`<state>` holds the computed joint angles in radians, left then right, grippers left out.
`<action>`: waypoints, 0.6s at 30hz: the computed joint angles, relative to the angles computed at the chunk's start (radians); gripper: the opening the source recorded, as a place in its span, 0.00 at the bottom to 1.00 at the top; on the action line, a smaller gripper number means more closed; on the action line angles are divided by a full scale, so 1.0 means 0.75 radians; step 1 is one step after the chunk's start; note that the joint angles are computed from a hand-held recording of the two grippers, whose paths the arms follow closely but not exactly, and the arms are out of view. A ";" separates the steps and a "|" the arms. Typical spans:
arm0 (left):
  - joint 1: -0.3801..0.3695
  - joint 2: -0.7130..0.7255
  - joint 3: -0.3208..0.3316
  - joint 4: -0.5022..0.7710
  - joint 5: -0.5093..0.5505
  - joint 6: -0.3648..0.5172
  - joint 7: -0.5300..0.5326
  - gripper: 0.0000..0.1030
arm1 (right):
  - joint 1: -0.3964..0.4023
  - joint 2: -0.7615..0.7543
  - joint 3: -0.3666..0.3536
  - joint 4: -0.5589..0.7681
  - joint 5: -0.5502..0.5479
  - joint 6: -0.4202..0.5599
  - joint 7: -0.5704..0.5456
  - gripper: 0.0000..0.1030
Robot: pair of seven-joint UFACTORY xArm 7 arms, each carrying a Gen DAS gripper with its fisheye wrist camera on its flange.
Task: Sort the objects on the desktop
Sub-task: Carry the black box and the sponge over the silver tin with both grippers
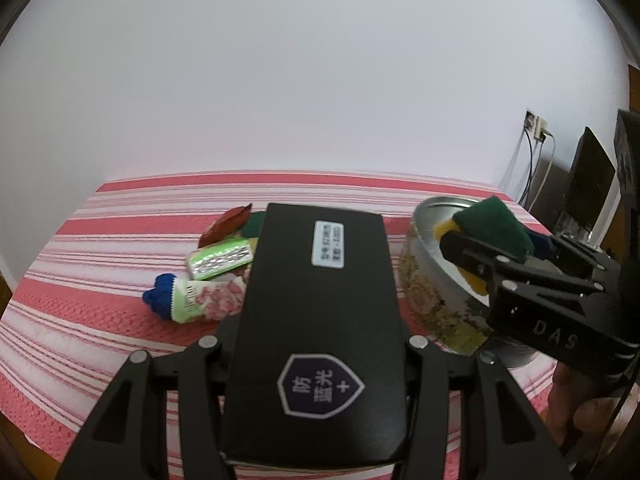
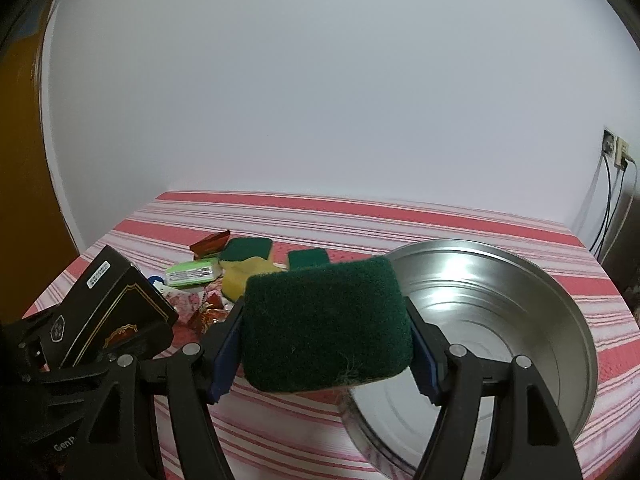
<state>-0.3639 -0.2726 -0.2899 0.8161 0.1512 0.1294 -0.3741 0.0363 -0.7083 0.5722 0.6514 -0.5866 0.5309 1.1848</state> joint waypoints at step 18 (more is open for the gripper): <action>-0.030 0.129 -0.087 0.174 0.143 -0.007 -0.065 0.48 | -0.020 -0.317 -0.099 -0.157 0.086 0.163 -0.068 0.71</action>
